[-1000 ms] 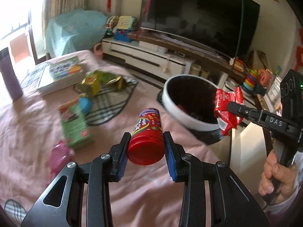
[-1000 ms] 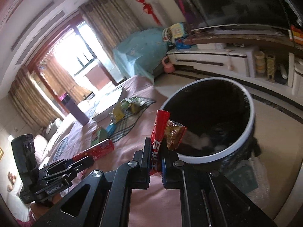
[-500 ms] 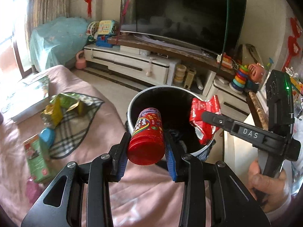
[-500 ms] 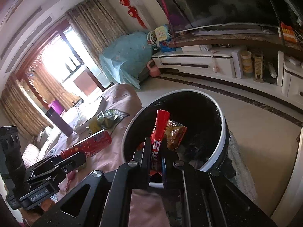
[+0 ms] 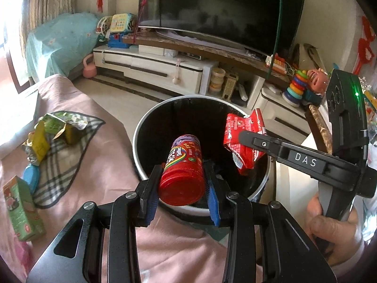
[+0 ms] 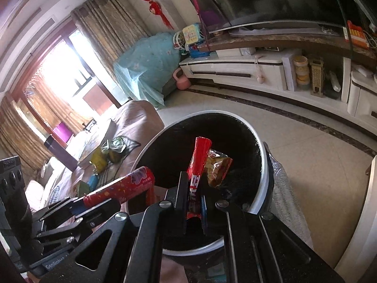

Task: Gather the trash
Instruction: 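Carry both items over the trash bin and open both tools to drop them, then move both open tools back over the table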

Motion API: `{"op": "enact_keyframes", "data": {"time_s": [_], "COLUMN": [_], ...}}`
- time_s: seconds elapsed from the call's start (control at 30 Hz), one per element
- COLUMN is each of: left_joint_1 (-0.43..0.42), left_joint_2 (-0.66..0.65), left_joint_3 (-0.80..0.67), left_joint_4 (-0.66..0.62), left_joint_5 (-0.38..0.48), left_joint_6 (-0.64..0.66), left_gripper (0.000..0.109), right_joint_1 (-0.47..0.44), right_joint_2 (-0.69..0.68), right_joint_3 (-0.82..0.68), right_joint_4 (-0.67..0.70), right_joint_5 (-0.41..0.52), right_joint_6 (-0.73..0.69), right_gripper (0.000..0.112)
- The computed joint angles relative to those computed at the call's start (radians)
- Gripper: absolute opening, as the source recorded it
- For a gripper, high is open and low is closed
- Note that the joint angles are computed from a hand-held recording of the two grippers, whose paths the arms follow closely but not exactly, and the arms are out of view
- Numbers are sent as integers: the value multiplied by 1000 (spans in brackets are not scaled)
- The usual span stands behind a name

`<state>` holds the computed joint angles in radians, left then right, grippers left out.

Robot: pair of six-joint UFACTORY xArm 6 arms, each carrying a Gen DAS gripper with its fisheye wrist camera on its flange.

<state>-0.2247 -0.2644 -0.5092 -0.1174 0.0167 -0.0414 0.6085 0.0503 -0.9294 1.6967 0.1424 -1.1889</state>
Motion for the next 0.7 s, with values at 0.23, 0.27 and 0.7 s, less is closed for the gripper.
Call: {"op": "enact_keyframes", "data": {"time_s": [0.23, 0.27, 0.7], "left_joint_1": [6, 13, 143], "left_joint_2": [-6, -22, -354], "left_joint_3": [-3, 12, 289], "left_joint_4": [35, 59, -11], "left_joint_5": [23, 17, 62], "left_joint_6": [-33, -54, -27], "left_gripper": [59, 61, 66], "right_joint_1": [-19, -21, 68], "right_joint_2": [13, 14, -93], "right_joint_3": [-13, -15, 28], "right_joint_4": [-29, -24, 312], "right_joint_5": [34, 35, -26], "right_joint_6": [14, 8, -277], "right_gripper": [48, 52, 91]}}
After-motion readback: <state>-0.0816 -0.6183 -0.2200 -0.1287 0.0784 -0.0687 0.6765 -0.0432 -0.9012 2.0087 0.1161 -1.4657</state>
